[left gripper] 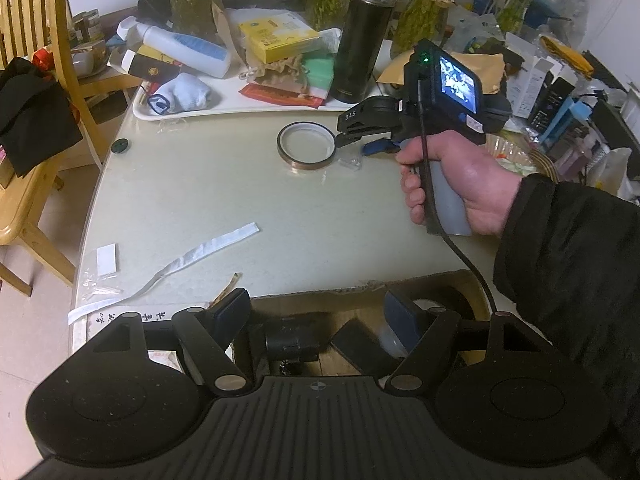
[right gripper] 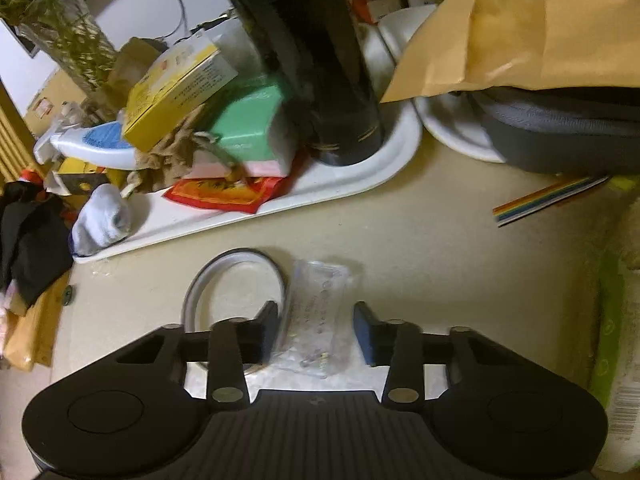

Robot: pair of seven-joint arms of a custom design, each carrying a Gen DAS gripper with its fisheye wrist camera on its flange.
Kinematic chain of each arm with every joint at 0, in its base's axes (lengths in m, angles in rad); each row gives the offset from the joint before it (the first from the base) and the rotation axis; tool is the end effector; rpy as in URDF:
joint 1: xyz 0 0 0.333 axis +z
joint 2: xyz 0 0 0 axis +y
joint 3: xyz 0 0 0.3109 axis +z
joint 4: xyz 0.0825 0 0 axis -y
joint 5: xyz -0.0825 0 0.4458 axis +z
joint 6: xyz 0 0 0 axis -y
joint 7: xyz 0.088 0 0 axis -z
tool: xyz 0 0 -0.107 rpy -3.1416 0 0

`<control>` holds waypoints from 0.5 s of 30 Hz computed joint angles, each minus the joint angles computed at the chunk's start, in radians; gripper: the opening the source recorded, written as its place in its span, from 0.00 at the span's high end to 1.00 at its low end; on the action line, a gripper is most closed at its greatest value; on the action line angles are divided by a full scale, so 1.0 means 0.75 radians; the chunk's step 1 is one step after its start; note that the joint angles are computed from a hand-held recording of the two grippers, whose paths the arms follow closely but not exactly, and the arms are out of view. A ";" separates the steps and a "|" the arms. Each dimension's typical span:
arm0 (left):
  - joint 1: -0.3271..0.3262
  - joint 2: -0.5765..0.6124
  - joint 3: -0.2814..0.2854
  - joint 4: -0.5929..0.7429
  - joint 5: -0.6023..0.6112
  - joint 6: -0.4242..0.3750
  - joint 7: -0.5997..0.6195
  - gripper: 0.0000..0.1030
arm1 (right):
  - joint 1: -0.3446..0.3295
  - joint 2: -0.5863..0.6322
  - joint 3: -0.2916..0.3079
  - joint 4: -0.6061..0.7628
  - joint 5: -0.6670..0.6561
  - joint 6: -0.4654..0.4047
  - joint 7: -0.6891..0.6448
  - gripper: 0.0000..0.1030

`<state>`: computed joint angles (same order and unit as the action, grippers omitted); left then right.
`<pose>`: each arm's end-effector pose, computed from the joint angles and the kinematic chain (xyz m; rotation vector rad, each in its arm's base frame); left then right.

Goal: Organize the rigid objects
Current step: 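Close the right gripper on the clear plastic case and lift it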

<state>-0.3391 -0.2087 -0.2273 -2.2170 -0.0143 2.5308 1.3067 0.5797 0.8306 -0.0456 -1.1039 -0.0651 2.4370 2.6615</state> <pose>0.4918 -0.3178 0.4881 -1.6865 2.2879 -0.6823 0.7333 0.4490 0.3493 -1.3508 2.2626 -0.0934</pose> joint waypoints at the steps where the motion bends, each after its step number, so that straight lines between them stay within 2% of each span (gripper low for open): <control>1: 0.000 0.000 0.000 0.001 0.000 -0.001 0.000 0.28 | -0.002 -0.003 0.004 -0.007 0.008 0.008 0.006 0.65; 7: 0.002 0.004 -0.001 0.001 0.006 -0.005 -0.004 0.28 | -0.007 0.001 0.018 0.018 0.025 -0.034 -0.009 0.66; 15: 0.011 0.006 -0.005 -0.005 0.031 0.006 -0.025 0.28 | 0.004 -0.027 0.025 0.044 0.005 -0.153 -0.095 0.66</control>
<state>-0.3310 -0.2039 -0.2310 -2.2206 0.0093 2.5351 1.2882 0.5825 0.8104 -0.0269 -1.0711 -0.0614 2.3220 2.5901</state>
